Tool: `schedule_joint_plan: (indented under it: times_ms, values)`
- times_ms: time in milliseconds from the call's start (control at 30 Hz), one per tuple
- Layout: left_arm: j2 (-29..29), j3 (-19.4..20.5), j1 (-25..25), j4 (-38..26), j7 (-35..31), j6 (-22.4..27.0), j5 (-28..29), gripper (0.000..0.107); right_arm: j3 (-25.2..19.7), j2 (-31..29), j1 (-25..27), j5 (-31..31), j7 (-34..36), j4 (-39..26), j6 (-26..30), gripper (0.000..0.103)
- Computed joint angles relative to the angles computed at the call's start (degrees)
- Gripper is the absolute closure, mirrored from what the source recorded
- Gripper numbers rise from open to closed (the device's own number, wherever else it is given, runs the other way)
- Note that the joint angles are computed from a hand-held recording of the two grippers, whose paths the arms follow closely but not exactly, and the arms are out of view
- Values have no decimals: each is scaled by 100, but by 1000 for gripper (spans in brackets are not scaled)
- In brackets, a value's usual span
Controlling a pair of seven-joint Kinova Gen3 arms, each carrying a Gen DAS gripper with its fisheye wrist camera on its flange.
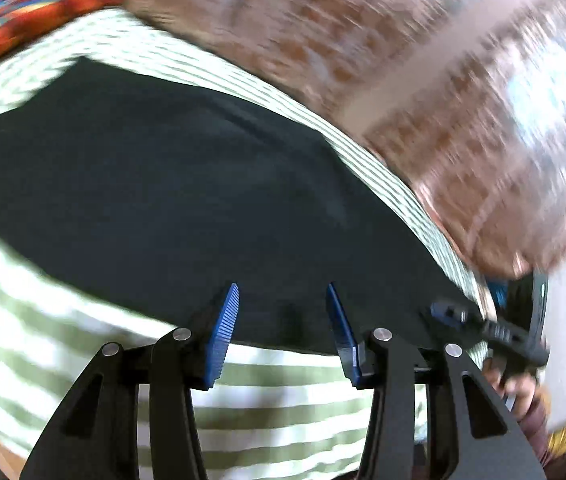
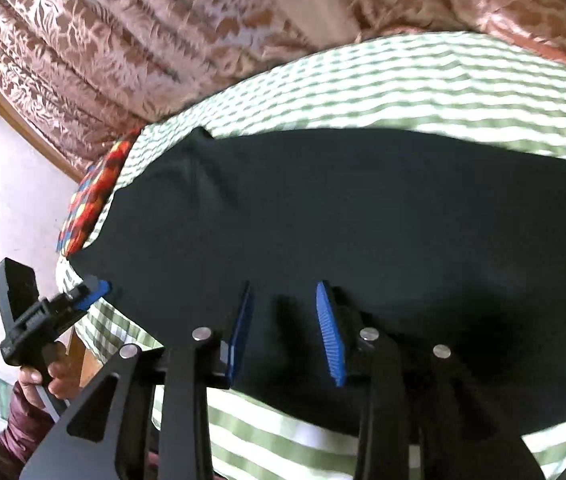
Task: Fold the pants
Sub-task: 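Smooth the folded pants with the left tool while the right tool withdraws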
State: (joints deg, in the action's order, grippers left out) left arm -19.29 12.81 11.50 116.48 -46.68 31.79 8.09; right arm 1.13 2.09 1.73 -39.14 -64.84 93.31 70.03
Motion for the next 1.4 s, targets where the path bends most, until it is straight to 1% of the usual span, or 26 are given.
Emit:
schedule_joint_plan:
  times_ms: [67, 133, 167, 200, 233, 300, 400, 433, 533, 600, 733, 767, 800, 833, 867, 933, 1000, 1033, 1100, 1133, 1200, 1267, 1300, 1333, 1367, 1400]
  values:
    - [-517, -13, -474, 284, 450, 148, 39, 63, -46, -21, -43, -106, 81, 107, -66, 69]
    - [-1048, -58, -1005, 430, 916, 565, -113, 60, -70, -26, -84, -179, 211, 152, -64, 69]
    - [-1297, -31, -1270, 510, 1149, 702, -158, 46, -114, -10, -148, -114, 176, 145, -80, 69]
    - [-1511, -78, -1470, 578, 1382, 837, -196, 41, -151, 10, -209, -38, 128, 147, -136, 69]
    - [-1770, -232, -1654, 700, 1581, 936, -215, 41, -174, 6, -250, 7, 104, 180, -196, 69]
    - [-2036, -513, -1821, 817, 1735, 1052, -238, 40, -165, 44, -266, -46, 85, 247, -261, 68]
    - [-2128, -1004, -1718, 985, 1584, 900, -99, 40, -96, 121, -157, -287, 161, 281, -159, 68]
    - [-2117, -1157, -1671, 1052, 1475, 743, 46, 39, -88, 140, -129, -330, 167, 277, -128, 68]
    - [-2023, -1245, -1634, 1119, 1389, 423, 262, 33, -105, 105, -111, -297, 155, 305, -140, 68]
    - [-1868, -1135, -1678, 1118, 1433, 255, 341, 28, -120, 100, -131, -264, 107, 301, -162, 68]
    - [-1472, -1097, -1693, 1097, 1312, 145, 299, 28, -125, 112, -140, -249, 56, 284, -164, 68]
    - [-1406, -1066, -1737, 1096, 1260, 53, 290, 37, -127, 108, -141, -244, 44, 286, -171, 68]
    - [-1304, -991, -1798, 1035, 1233, 55, 189, 63, -132, 95, -149, -233, 22, 296, -187, 68]
    - [-1182, -891, -1908, 925, 1217, 149, 40, 81, -137, 97, -160, -213, 4, 290, -195, 68]
    - [-1140, -897, -1912, 883, 1181, 151, -16, 96, -144, 95, -175, -182, -30, 277, -203, 68]
    - [-1235, -776, -2100, 789, 1153, 241, -23, 97, -154, 90, -198, -131, -85, 245, -195, 68]
    - [-1448, -416, -2380, 482, 1226, 659, -332, 97, -159, 76, -217, -85, -127, 237, -200, 68]
    - [-1465, -331, -2361, 351, 1375, 892, -535, 97, -160, 80, -224, -78, -124, 243, -212, 68]
    - [-1288, -48, -2499, 186, 1395, 1358, -883, 97, -170, 91, -246, -61, -157, 258, -252, 68]
    - [-1126, 5, -2524, 160, 1329, 1498, -927, 97, -182, 88, -264, -30, -175, 255, -274, 68]
    - [-781, -110, -2419, 318, 1272, 1581, -892, 96, -194, 78, -286, 11, -143, 262, -302, 68]
    - [-837, -196, -2203, 339, 1463, 1587, -1095, 89, -175, 75, -272, -39, -128, 288, -300, 68]
    - [-880, -149, -2252, 256, 1510, 1730, -1125, 81, -168, 90, -266, -42, -131, 266, -271, 68]
    - [-903, -2, -2396, 125, 1613, 1963, -1172, 76, -172, 115, -274, -2, -166, 197, -211, 68]
    - [-963, 252, -2645, -5, 1741, 2196, -1313, 68, -181, 141, -284, 53, -212, 99, -129, 68]
    - [-1051, 517, -2874, -142, 1826, 2429, -1546, 65, -131, 176, -306, 17, -219, -27, 6, 62]
